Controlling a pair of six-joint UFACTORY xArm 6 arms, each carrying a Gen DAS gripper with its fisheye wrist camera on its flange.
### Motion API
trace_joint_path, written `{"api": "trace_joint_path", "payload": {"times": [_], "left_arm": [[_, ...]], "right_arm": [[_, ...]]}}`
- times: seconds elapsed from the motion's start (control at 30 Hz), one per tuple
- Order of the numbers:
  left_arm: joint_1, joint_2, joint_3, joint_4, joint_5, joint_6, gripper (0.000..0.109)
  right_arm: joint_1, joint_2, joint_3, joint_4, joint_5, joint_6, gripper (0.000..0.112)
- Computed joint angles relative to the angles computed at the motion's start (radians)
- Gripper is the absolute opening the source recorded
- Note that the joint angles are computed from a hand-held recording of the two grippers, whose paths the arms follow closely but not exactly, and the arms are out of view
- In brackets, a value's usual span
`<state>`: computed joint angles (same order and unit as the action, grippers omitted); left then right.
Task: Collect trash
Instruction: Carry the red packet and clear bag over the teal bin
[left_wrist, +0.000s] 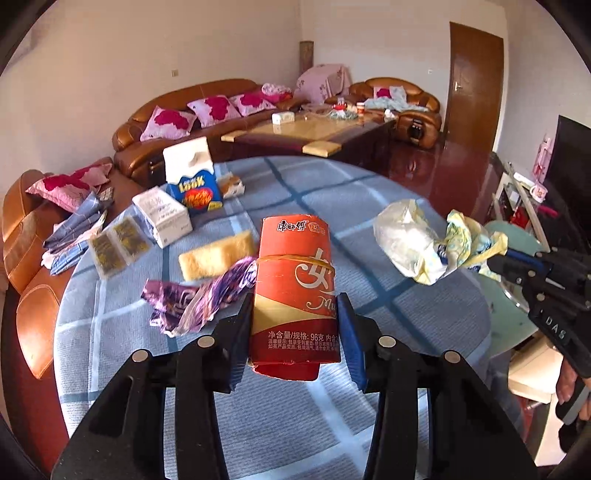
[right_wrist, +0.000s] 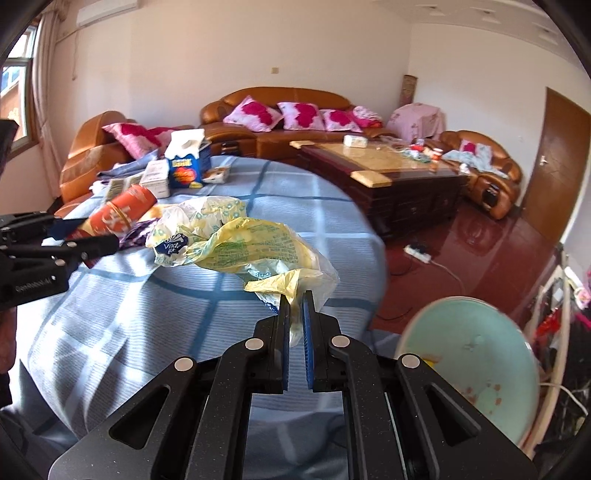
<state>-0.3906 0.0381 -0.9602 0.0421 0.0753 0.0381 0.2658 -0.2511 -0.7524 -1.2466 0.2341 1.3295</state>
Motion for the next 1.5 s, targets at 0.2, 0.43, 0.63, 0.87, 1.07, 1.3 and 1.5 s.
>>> {"api": "trace_joint_path", "payload": {"times": [0.2, 0.43, 0.63, 0.87, 1.07, 1.3, 1.5], "left_arm": [[-0.055, 0.012, -0.035, 0.201, -0.019, -0.160, 0.043], [-0.107, 0.043, -0.091, 0.391, -0.005, -0.308, 0.043], [-0.137, 0.080, -0.150, 0.518, 0.031, -0.391, 0.043], [-0.163, 0.106, -0.190, 0.631, 0.061, -0.461, 0.043], [-0.193, 0.132, -0.219, 0.646, 0.080, -0.454, 0.043], [-0.230, 0.174, -0.270, 0.661, 0.094, -0.428, 0.043], [-0.262, 0.207, -0.314, 0.682, 0.112, -0.420, 0.043]], "right_arm": [[0.001, -0.094, 0.049, -0.025, 0.097, 0.016, 0.007], [-0.042, -0.198, 0.131, -0.015, 0.148, 0.010, 0.007], [-0.094, -0.245, 0.179, -0.003, 0.155, 0.000, 0.007], [-0.143, -0.264, 0.219, 0.003, 0.154, -0.004, 0.007], [-0.184, -0.276, 0.242, 0.012, 0.140, -0.007, 0.007], [-0.242, -0.298, 0.272, 0.032, 0.126, -0.021, 0.007], [-0.285, -0.310, 0.291, 0.052, 0.110, -0.035, 0.007]]}}
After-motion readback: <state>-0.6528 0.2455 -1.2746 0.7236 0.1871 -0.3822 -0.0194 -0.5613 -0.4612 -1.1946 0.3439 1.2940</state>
